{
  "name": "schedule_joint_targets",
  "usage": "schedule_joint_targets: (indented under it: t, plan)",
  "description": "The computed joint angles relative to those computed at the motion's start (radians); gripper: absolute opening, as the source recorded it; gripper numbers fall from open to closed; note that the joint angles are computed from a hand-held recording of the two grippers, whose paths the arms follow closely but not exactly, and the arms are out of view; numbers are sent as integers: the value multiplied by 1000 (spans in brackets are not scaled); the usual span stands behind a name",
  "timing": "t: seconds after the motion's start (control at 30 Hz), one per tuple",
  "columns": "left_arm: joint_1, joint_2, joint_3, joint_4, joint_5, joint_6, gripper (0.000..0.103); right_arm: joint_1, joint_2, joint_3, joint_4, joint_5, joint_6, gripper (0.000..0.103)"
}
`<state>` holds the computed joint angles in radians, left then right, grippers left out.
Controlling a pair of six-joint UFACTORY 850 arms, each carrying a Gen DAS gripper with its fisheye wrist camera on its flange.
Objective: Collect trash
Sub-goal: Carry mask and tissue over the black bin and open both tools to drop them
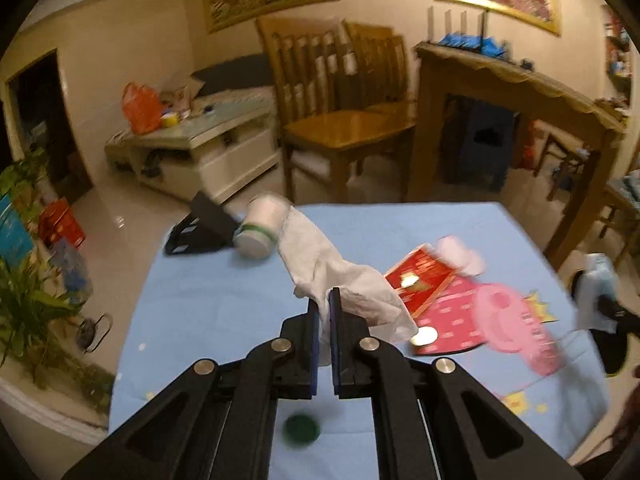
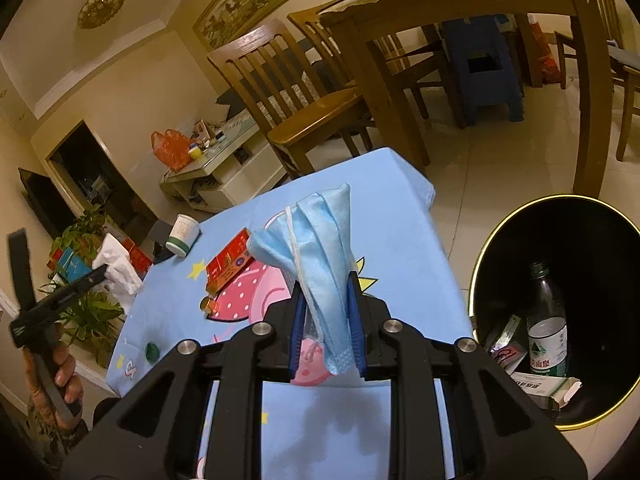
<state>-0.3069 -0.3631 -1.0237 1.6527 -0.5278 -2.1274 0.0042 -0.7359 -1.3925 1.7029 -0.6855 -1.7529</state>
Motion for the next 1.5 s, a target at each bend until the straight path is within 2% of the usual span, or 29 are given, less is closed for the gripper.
schedule_joint_targets:
  t: [0.17, 0.33, 0.6, 0.9, 1.1, 1.2, 1.23, 1.27, 1.3, 1.37, 1.5]
  plan:
    - [-54, -7, -49, 40, 26, 9, 4, -7, 23, 25, 44, 2, -58, 22]
    - [-108, -74, -143, 12, 48, 91, 4, -27, 33, 36, 73, -6, -79, 22]
    - [-183, -165, -260, -10, 38, 195, 4, -80, 45, 43, 121, -24, -87, 22]
    - [-223, -232, -349, -44, 59, 291, 4, -140, 48, 42, 185, -8, -105, 23]
    - [-237, -265, -391, -63, 70, 342, 4, -175, 39, 29, 240, 50, -114, 22]
    - [-245, -279, -407, -70, 72, 358, 4, -180, -4, -29, 131, 140, 43, 35]
    - [-247, -287, -417, -80, 75, 372, 4, -178, -28, -58, 51, 170, 140, 53]
    - [-248, -296, -428, -92, 77, 385, 4, -177, -44, -80, -17, 190, 220, 65]
    - [-248, -303, -437, -102, 84, 399, 4, -175, -63, -103, -97, 213, 318, 65]
    - [-251, -323, -462, -133, 91, 434, 4, -180, -82, -124, -161, 207, 401, 66]
    - [-259, -361, -510, -193, 104, 508, 4, -184, -63, -94, -54, 210, 301, 72]
